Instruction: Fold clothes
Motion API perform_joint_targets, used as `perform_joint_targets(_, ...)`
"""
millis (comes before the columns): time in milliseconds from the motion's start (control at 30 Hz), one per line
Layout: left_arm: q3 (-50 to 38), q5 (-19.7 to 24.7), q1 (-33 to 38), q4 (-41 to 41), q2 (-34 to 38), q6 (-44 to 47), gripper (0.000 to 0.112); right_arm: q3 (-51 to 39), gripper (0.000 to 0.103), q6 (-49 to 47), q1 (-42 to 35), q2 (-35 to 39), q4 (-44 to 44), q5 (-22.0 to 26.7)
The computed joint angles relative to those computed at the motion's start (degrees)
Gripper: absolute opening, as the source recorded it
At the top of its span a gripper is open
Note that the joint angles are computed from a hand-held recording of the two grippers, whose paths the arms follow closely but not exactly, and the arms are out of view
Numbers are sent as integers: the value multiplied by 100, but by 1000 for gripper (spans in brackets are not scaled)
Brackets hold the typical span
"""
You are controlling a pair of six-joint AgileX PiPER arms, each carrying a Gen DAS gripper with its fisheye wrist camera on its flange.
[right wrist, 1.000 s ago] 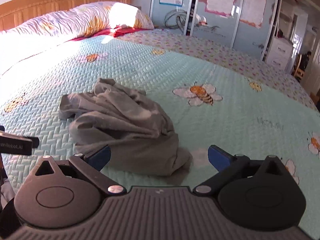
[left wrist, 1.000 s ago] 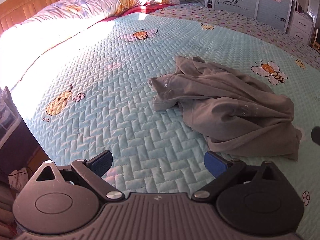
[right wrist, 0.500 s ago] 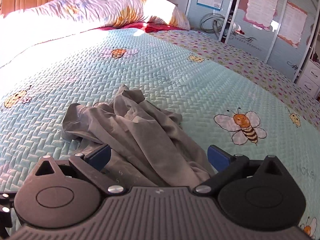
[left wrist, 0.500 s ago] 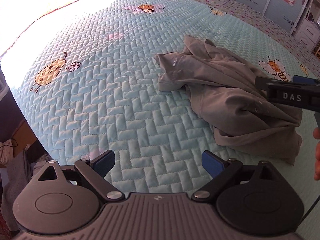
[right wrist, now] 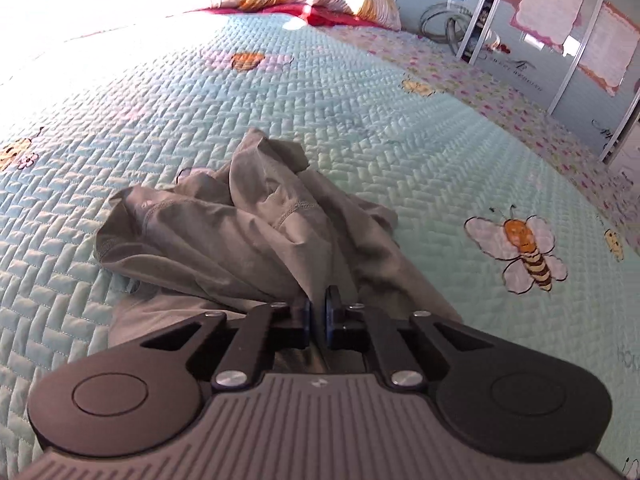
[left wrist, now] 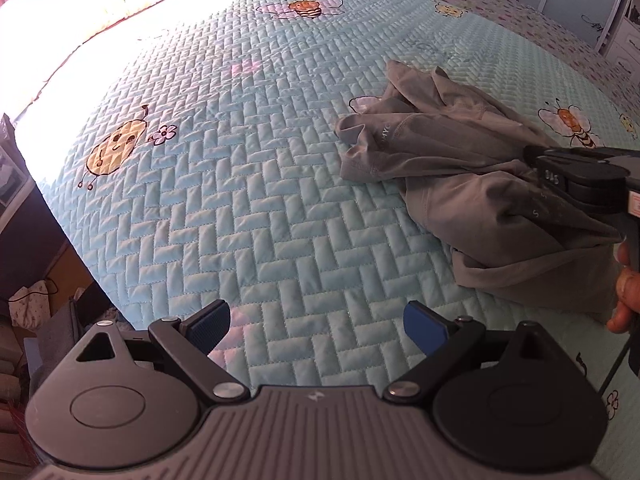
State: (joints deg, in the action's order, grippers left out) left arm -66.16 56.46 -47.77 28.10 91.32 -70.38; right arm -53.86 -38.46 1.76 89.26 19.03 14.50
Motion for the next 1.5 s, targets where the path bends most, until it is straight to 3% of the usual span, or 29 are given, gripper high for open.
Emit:
perform_joint_targets(67,-25,9,-57,28,-27,-12,97,301,2,-960,-294,-519,1146,-76)
perform_joint_targets(167,-131,74,-201,106,1,-42,97,655,0,-2334,-1020,-1408,2865,204)
perform_joint_targets(233,-228,161,-330,171,32,-55,97,928,0,-3474,-1751,-2077,4010,588)
perform_joint_targets(300,-308,237,-477,239,55,-80,97,1130,0,-4455,-2816,-2629,4971,1330)
perform_joint_targets(400,-464,374,-699,336,138,-125,97,1168,0,-4740,-4162,-2758,4759,2233)
perform_joint_targets(467,-535,414,-796,315,188,-91,97,1069,6,-4475,-4588,-2541,4055,2478)
perform_joint_targets(500,-563,428,-845,302,212,-73,97,966,13,-4130,-4681,-2372,3656,2655)
perform_joint_targets(533,-564,435,-870,266,220,-64,97,880,32,-3884,-4735,-2228,3419,2856)
perform_joint_targets(600,-543,417,-870,146,219,-40,97,946,45,-3981,-4597,-2171,3491,3033)
perform_joint_targets(700,-526,420,-823,38,233,-11,97,1114,51,-4478,-4164,-2184,3832,3048)
perform_joint_targets(800,-570,477,-715,-29,283,79,97,1108,65,-4680,-3216,-2038,4164,2409)
perform_joint_targets(900,-574,433,-559,-169,304,228,97,643,65,-3970,-2091,-1473,3691,1585)
perform_joint_targets(1033,-613,454,-370,-327,371,417,97,-293,63,-1718,-967,-462,1527,1158)
perform_joint_targets(1067,-599,442,-328,-351,373,445,97,-315,62,-1215,-719,-290,954,843)
perform_joint_targets(1100,-588,435,-294,-374,382,465,97,-379,52,-727,-532,-119,381,670)
perform_joint_targets(1133,-577,427,-259,-396,392,486,97,-479,31,-305,-427,-2,-28,718)
perform_joint_targets(1167,-567,419,-225,-419,402,507,97,-554,17,-74,-396,87,-209,818)
perform_joint_targets(1200,-567,429,-206,-443,422,517,97,-579,3,-70,-416,138,-160,876)
perform_joint_targets(1400,-636,500,-278,-486,437,487,97,122,3,-2318,-1146,-529,2261,891)
perform_joint_targets(1500,-705,584,-424,-392,379,409,97,609,3,-3570,-2209,-1422,3791,1615)
